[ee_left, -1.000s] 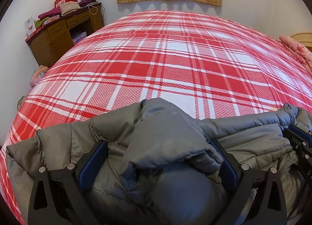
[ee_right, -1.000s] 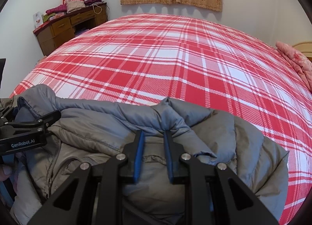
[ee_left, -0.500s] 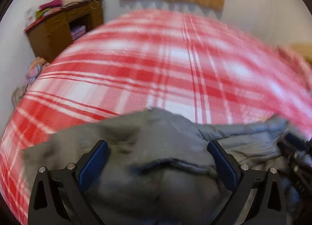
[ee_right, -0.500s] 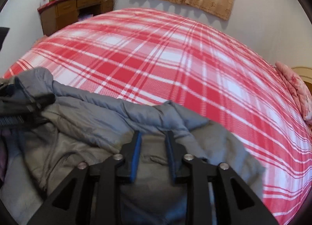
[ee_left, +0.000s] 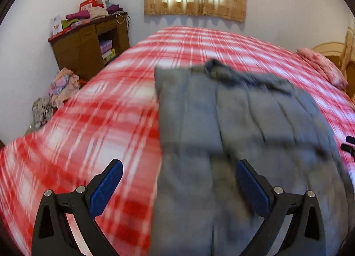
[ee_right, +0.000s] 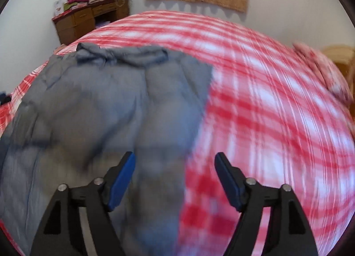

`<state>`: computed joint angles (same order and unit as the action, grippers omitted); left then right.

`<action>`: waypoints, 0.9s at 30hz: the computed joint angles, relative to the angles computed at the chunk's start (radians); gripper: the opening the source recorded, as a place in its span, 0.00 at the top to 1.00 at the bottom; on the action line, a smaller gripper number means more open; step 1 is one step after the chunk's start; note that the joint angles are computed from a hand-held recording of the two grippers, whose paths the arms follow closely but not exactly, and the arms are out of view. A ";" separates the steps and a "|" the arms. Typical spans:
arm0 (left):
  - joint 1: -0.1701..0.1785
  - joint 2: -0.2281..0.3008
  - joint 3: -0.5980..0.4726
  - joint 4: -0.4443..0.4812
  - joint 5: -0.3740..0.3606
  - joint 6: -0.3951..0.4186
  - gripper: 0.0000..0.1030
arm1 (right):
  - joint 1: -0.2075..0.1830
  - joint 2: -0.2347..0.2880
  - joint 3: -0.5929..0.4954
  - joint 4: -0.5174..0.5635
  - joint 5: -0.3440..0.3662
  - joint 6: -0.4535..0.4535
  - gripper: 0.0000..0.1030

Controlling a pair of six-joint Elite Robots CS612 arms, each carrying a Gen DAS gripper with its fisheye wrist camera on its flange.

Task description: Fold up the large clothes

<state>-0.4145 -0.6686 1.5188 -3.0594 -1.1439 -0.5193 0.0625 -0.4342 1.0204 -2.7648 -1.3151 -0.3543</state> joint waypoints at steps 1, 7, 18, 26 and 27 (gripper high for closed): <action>-0.015 -0.013 0.040 -0.013 0.021 0.003 0.01 | -0.010 -0.025 0.056 -0.018 0.009 0.009 0.25; -0.071 -0.050 0.171 -0.063 0.070 -0.003 0.01 | -0.037 -0.111 0.278 -0.149 -0.003 0.053 0.20; -0.107 -0.090 0.325 -0.159 0.029 -0.081 0.01 | -0.065 -0.183 0.489 -0.268 0.047 0.131 0.20; -0.103 -0.074 0.357 -0.274 -0.106 -0.070 0.01 | -0.071 -0.199 0.558 -0.319 0.086 0.138 0.43; -0.102 -0.069 0.356 -0.280 -0.117 -0.068 0.01 | -0.070 -0.200 0.559 -0.315 0.095 0.130 0.48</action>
